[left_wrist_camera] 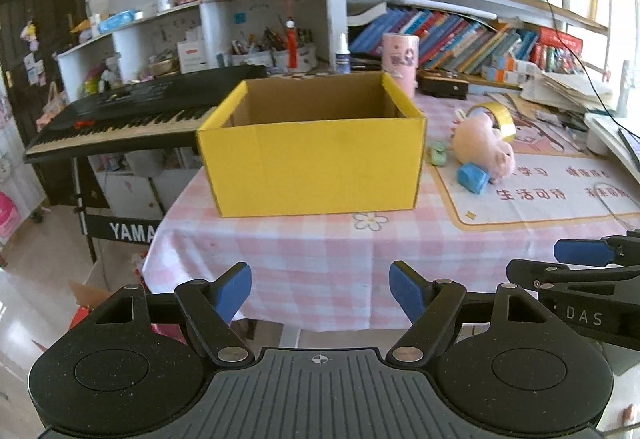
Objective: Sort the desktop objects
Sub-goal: 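Withdraw both open grippers from the yellow box back toward the plush pig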
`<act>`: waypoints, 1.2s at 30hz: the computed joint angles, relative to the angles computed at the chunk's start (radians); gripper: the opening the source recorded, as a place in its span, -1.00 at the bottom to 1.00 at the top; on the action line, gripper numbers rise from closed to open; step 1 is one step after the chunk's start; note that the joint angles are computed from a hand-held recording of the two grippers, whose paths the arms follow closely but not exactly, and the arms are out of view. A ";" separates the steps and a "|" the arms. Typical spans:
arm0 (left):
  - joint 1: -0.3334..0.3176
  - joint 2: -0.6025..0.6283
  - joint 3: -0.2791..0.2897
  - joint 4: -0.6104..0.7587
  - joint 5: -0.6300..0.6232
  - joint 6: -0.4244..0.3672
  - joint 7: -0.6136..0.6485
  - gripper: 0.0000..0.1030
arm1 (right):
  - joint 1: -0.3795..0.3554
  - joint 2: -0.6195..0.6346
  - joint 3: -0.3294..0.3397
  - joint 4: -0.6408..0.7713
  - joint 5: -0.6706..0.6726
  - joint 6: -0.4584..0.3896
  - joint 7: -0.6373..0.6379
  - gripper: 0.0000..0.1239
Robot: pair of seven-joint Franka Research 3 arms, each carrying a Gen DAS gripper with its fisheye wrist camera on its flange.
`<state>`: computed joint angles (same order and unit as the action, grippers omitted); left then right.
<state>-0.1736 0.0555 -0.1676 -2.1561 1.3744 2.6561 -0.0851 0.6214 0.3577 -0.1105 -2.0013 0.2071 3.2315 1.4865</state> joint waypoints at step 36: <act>-0.098 0.249 0.072 0.296 -0.109 0.113 0.242 0.53 | 0.164 0.054 -0.328 0.058 -0.177 -0.073 0.275 0.02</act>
<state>-0.2718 0.3045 -0.0955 -1.8603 1.2649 2.7690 0.1566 0.7849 0.4117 -0.4384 -1.9435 0.0300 3.1584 1.7613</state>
